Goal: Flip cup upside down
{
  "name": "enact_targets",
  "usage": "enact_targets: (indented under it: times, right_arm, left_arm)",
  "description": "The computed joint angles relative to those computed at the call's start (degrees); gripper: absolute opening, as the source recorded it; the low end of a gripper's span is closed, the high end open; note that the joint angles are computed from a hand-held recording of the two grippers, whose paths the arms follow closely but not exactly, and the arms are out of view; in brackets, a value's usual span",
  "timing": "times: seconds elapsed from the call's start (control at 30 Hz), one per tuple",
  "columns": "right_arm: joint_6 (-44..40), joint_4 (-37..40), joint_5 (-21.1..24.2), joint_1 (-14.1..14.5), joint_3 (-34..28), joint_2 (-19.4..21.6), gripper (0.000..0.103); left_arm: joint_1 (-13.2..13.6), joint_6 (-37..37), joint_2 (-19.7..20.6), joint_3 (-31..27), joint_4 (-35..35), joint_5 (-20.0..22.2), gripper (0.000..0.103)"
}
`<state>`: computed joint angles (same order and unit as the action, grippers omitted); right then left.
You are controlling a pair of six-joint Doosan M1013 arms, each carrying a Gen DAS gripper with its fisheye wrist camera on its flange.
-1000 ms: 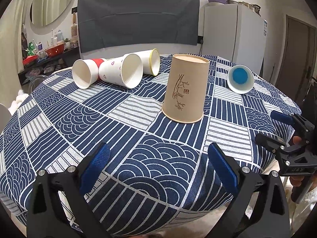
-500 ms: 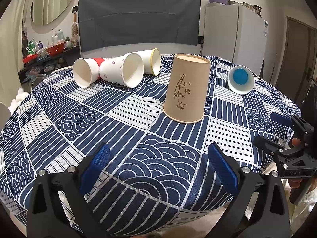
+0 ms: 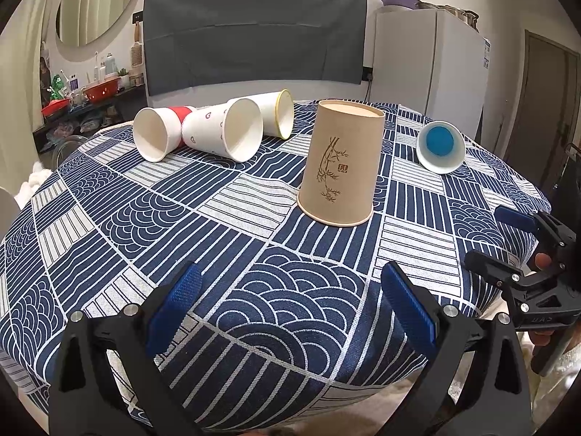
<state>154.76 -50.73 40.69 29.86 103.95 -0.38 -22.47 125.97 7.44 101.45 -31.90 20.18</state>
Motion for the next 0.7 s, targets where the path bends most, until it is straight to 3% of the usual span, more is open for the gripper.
enact_targets:
  times: [0.7]
  right_arm:
    - [-0.1, -1.0, 0.6, 0.4, -0.1, 0.3, 0.095]
  left_arm:
    - [0.1, 2.3, -0.1, 0.1, -2.3, 0.1, 0.097]
